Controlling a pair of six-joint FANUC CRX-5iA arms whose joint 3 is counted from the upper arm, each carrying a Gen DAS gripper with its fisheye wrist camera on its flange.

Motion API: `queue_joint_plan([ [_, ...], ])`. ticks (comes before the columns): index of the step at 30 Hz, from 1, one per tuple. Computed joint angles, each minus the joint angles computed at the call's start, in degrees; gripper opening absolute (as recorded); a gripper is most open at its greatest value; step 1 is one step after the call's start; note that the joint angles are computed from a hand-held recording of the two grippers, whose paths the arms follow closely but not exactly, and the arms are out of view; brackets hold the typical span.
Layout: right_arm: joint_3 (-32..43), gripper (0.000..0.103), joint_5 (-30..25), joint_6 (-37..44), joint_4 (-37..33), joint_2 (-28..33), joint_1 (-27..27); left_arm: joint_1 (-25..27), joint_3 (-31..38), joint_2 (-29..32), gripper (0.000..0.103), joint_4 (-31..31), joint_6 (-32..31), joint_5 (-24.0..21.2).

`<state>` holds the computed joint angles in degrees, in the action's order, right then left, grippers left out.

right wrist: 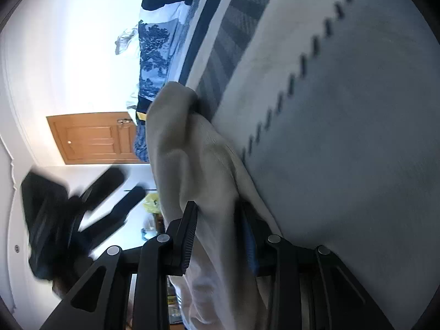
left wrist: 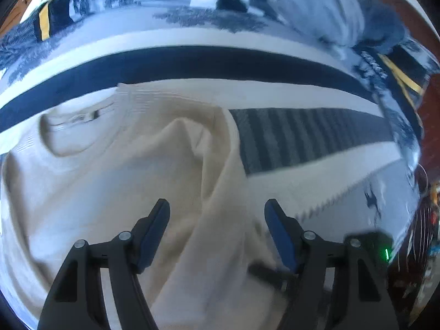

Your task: Fold small clothes

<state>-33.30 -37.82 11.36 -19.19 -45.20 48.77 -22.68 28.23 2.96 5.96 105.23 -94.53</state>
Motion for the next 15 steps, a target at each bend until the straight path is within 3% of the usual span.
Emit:
queue_joint_plan([
  [1,1.0,0.034,-0.8,1.9,-1.2,1.1,-1.1,0.3,0.4,1.1,0.059,0.6,0.3,-0.2],
  [2,1.5,0.025,-1.7,1.3,0.7,1.7,-1.1,0.5,1.2,2.2,0.049,1.3,0.4,-0.7],
  [3,1.0,0.014,-2.2,-2.0,5.1,1.5,0.9,1.2,1.1,2.7,0.029,2.4,1.1,-0.7],
  [4,1.2,0.011,-3.6,-4.1,7.4,1.7,1.5,2.3,-0.3,2.2,0.012,4.3,1.5,0.3],
  [5,0.8,0.009,-3.6,-5.5,7.9,1.1,1.3,3.7,-2.2,1.3,0.007,7.0,1.7,1.7],
  [7,0.4,0.006,-3.3,-5.5,7.0,-0.4,0.1,5.7,-4.5,-0.4,0.005,10.1,0.7,4.5],
  [9,-0.7,0.005,-3.9,-11.2,14.5,-2.3,2.8,8.6,-7.6,-2.6,0.005,14.5,-0.2,8.2],
  [10,-1.8,0.005,-3.4,-14.8,18.7,-3.4,4.3,11.4,-11.0,-4.2,0.005,19.7,-0.7,10.8],
  [12,-3.4,0.004,-1.3,-18.6,22.8,-4.9,5.5,14.5,-14.9,-5.1,0.005,25.4,-0.3,12.9],
  [15,-2.6,0.004,-3.0,-19.7,25.5,-3.3,6.1,13.9,-12.9,-2.6,0.005,20.8,2.5,10.1],
])
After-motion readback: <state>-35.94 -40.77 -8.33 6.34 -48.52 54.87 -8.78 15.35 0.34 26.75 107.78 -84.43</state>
